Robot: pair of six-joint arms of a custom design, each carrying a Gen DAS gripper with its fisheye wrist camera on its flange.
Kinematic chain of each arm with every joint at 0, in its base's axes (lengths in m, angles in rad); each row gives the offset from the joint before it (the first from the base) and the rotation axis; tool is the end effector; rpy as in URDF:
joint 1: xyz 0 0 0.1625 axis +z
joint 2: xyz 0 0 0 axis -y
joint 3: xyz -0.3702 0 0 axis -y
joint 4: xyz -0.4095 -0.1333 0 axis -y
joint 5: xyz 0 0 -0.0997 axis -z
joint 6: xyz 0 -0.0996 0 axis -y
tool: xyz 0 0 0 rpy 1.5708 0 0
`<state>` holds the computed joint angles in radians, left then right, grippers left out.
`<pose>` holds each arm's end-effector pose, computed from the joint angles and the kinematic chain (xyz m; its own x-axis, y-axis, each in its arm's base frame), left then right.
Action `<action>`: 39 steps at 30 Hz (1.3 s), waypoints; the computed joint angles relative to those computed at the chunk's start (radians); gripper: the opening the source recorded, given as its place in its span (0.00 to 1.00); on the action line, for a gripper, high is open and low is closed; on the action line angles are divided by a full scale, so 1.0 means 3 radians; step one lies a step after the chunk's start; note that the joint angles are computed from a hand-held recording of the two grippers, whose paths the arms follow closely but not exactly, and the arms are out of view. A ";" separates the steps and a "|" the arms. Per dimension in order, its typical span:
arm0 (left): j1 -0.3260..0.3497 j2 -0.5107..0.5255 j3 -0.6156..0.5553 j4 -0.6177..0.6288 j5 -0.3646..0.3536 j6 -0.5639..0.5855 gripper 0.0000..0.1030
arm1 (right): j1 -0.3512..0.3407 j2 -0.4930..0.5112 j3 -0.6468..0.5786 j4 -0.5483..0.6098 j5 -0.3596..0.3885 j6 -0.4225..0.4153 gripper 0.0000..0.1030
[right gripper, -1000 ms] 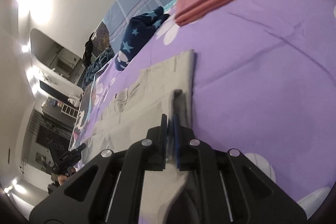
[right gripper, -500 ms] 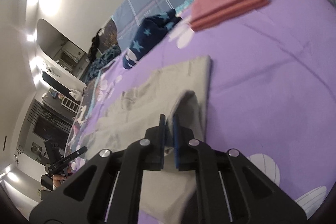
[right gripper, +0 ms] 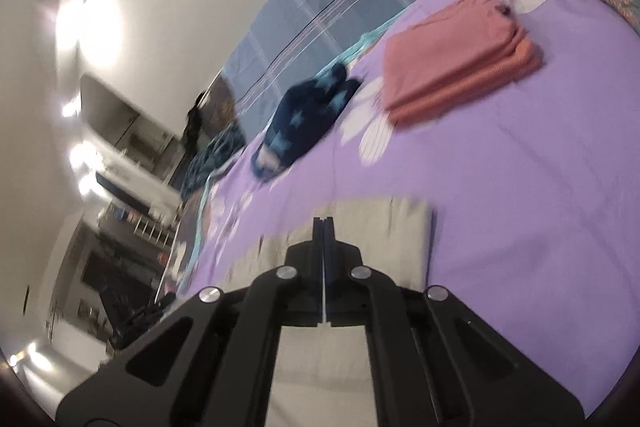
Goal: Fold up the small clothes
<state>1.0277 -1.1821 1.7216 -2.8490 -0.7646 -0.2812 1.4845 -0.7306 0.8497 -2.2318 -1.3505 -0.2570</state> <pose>-0.1405 -0.6298 0.3109 -0.9166 -0.2316 -0.3257 0.1329 0.5919 -0.7950 0.0840 -0.8282 0.3290 -0.9684 -0.2442 -0.0500 -0.1782 0.8183 -0.5464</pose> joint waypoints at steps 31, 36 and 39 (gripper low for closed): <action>-0.0189 -0.0516 0.0929 0.0277 0.0036 -0.0309 0.05 | -0.0150 -0.0859 0.1195 0.0231 -0.0101 -0.0815 0.00; -0.0266 -0.0515 0.0891 0.0234 0.0108 -0.0189 0.05 | -0.0113 -0.0829 0.1135 0.0254 -0.0080 -0.0824 0.00; -0.0270 -0.0497 0.0855 0.0370 0.0160 -0.0210 0.05 | -0.0081 -0.0796 0.1135 0.0161 -0.0334 -0.0826 0.05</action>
